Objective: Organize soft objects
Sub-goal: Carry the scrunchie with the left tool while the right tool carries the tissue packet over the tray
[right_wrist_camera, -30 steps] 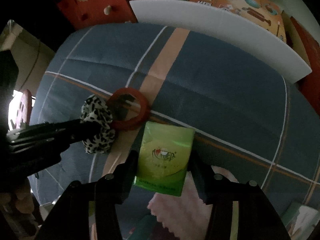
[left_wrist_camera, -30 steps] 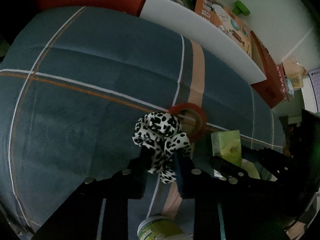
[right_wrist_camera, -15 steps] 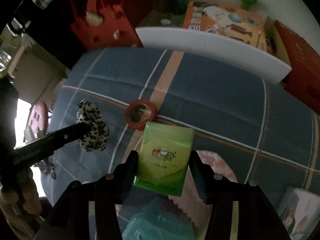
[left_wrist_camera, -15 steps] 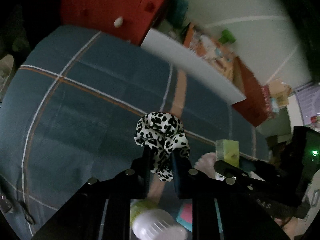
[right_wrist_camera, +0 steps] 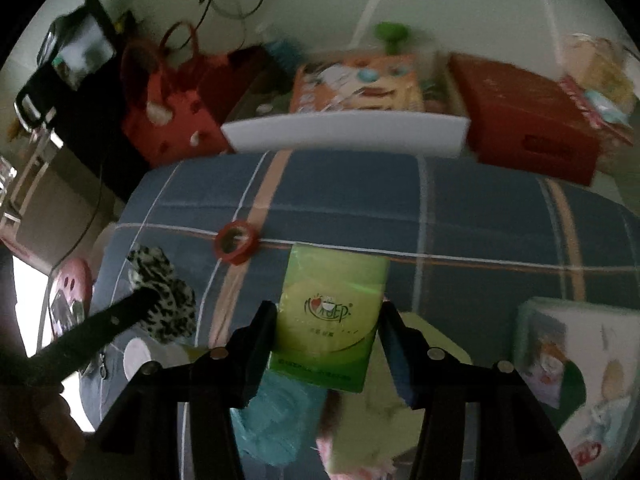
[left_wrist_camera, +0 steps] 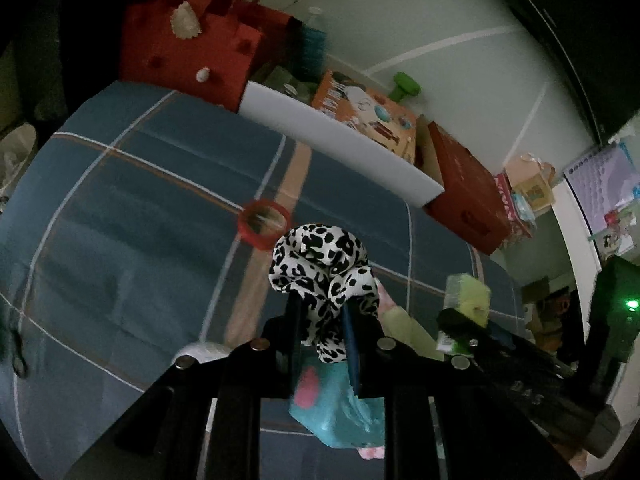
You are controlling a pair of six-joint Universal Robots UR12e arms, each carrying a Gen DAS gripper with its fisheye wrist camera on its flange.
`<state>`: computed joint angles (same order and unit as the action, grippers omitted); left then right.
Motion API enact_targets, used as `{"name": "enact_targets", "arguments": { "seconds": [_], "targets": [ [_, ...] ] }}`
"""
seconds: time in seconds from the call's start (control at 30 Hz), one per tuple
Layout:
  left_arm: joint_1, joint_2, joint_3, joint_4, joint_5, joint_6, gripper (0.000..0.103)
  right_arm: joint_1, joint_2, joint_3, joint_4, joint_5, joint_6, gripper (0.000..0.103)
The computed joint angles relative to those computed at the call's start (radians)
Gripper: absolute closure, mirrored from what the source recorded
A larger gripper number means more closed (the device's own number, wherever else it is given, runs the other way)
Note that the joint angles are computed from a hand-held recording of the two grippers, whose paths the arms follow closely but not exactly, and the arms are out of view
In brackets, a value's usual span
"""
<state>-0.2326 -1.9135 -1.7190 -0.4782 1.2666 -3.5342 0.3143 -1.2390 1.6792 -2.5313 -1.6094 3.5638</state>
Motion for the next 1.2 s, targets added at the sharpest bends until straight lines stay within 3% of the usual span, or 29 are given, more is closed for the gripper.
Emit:
{"name": "enact_targets", "arguments": {
  "seconds": [0.13, 0.37, 0.53, 1.0, 1.2],
  "targets": [
    [-0.025, -0.002, -0.014, 0.015, 0.022, -0.009, 0.083, 0.001, -0.041, 0.066, -0.039, -0.067, 0.078, 0.048],
    [-0.061, -0.011, -0.006, 0.030, 0.046, 0.021, 0.083, -0.020, -0.086, 0.158, -0.092, -0.104, 0.191, 0.048],
    [-0.081, -0.019, 0.005, 0.031, 0.054, 0.036, 0.083, -0.025, -0.097, 0.184, -0.109, -0.140, 0.196, 0.048],
    [-0.095, -0.007, 0.000, 0.070, 0.089, 0.021, 0.083, -0.054, -0.127, 0.236, -0.150, -0.110, 0.184, 0.048],
    [-0.123, -0.013, 0.015, 0.089, 0.067, 0.039, 0.083, -0.091, -0.172, 0.288, -0.159, -0.147, 0.219, 0.048]
  ]
}}
